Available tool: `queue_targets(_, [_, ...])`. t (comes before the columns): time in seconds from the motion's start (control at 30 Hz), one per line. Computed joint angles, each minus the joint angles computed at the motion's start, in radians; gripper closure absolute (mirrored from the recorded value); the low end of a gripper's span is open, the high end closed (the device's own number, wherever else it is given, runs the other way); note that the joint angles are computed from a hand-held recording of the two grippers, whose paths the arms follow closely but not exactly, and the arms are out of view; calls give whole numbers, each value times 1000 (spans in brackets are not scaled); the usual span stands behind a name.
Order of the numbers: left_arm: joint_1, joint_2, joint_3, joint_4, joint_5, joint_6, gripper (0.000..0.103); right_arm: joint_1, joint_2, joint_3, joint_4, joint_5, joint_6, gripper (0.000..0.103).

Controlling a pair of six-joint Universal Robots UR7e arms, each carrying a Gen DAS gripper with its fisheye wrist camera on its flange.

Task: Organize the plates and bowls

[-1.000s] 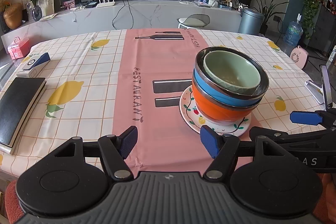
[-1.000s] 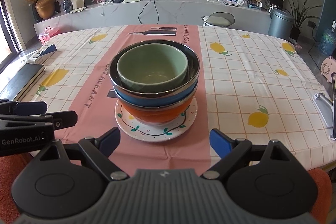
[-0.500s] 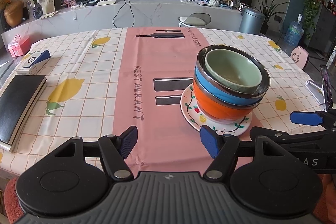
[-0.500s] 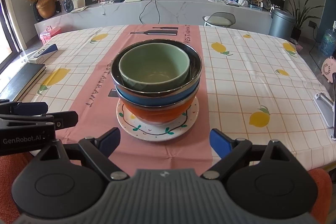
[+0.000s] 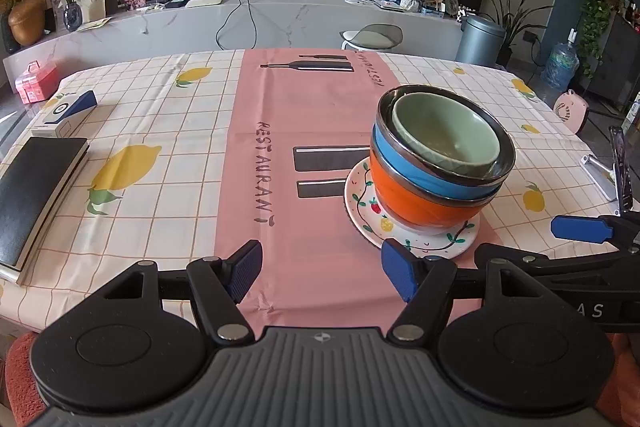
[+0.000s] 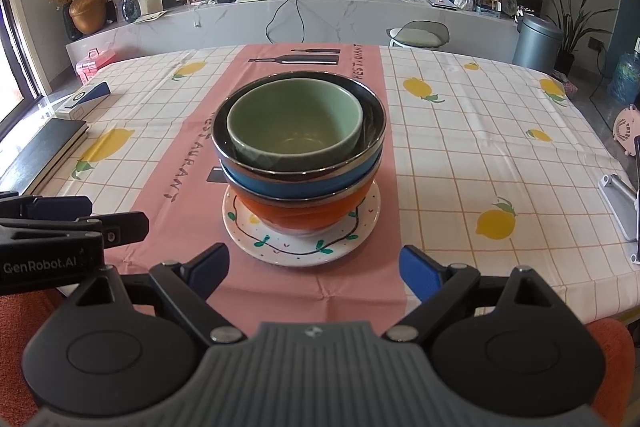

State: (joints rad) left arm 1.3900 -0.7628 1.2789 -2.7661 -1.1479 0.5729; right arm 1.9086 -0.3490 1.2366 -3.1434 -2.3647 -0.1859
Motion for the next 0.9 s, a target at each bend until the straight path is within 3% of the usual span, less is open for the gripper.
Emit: queue_targets(0.9, [-2,2,0,-36,17,-5,27,1,0,1,1,-1,2,13])
